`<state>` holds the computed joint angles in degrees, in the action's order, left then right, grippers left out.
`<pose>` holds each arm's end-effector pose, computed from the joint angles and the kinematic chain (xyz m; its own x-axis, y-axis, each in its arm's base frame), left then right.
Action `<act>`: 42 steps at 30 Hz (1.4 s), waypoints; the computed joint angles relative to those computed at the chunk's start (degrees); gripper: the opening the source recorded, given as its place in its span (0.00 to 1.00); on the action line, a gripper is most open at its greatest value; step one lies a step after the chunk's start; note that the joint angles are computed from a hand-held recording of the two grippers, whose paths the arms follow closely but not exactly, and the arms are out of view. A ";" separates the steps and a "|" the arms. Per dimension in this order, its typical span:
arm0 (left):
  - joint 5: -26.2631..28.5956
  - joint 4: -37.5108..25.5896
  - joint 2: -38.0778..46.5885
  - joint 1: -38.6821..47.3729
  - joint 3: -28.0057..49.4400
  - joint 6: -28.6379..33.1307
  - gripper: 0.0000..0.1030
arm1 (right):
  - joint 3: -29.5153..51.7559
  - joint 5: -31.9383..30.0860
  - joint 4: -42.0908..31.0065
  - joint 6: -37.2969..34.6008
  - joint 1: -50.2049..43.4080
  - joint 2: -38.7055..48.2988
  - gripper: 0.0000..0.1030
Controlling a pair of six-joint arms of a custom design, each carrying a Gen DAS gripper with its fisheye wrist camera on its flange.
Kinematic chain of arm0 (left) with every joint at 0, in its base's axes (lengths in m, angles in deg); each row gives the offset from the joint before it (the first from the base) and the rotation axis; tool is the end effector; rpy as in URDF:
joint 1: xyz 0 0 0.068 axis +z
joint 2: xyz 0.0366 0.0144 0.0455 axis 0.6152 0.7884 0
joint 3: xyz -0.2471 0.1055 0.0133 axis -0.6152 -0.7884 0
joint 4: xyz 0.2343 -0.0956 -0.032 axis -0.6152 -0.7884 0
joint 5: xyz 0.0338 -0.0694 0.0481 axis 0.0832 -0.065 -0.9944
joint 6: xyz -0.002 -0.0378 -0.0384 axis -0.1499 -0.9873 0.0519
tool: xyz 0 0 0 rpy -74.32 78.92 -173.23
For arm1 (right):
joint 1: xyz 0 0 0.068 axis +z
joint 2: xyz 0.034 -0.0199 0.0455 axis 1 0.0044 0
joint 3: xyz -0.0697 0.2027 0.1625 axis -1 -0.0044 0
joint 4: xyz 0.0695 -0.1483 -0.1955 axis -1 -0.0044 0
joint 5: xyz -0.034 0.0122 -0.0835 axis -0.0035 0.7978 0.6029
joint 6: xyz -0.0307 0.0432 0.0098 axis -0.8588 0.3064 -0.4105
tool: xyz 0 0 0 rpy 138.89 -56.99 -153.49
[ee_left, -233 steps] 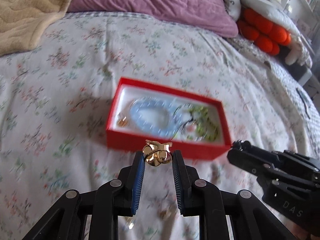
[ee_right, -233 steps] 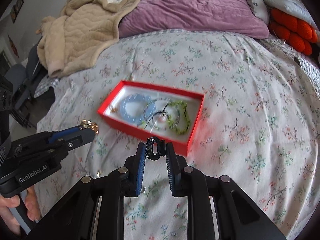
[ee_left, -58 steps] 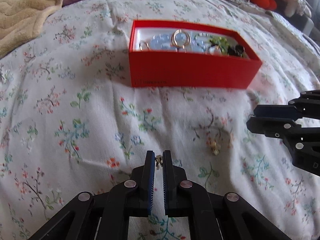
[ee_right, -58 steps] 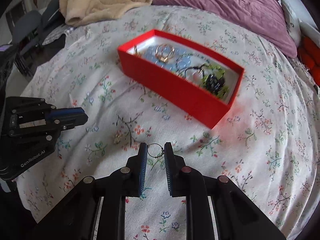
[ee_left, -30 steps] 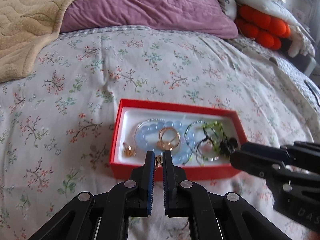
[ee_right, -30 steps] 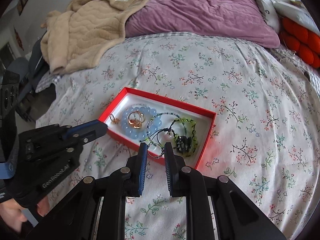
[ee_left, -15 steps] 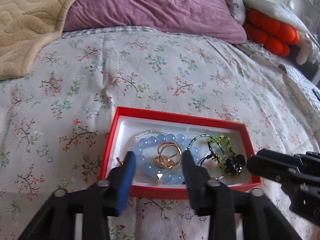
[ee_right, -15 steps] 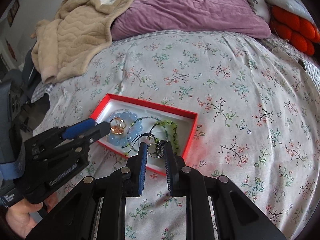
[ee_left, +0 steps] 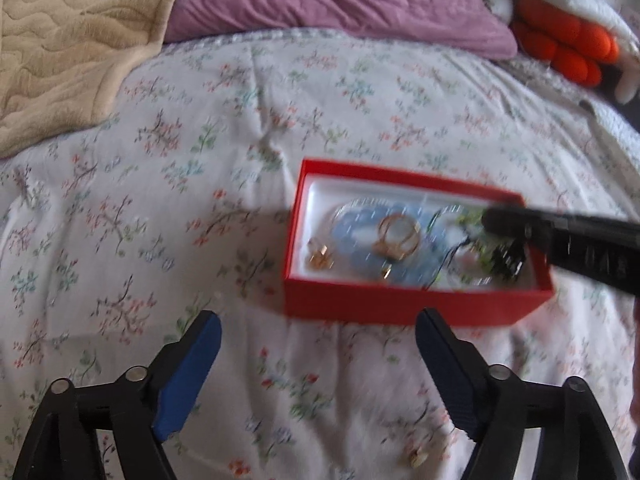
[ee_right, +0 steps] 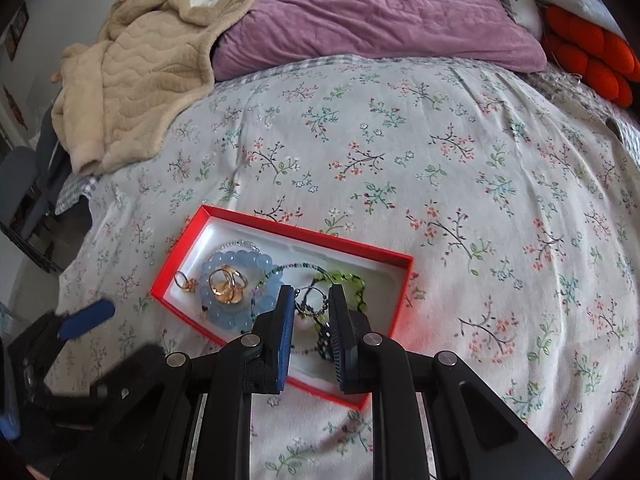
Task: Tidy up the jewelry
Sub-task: 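Open both grippers to drop the earrings into the red box, then move the right gripper back to the last small earring on the sheet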
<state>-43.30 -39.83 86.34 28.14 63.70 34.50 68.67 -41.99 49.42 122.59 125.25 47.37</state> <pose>0.2829 -0.0599 0.1603 -0.6750 0.4251 -0.6030 0.5686 0.8206 -0.0580 0.2271 0.1492 0.1548 -0.7560 0.3715 -0.5390 0.2585 0.9259 0.2755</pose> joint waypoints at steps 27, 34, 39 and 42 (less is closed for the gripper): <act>-4.70 -11.07 2.05 9.90 0.21 9.20 0.94 | 0.20 4.04 -4.31 5.11 9.35 -0.38 0.62; -5.45 -10.45 -0.15 12.14 -2.96 14.04 0.94 | 2.57 10.57 -9.17 9.63 17.56 2.58 0.65; -5.45 -10.44 -1.54 13.36 -4.80 17.32 0.94 | 4.37 10.71 -8.64 10.45 22.20 6.35 0.65; -5.95 -10.41 -1.71 13.74 -5.55 18.92 0.94 | 5.81 10.03 -7.81 9.92 24.15 9.53 0.65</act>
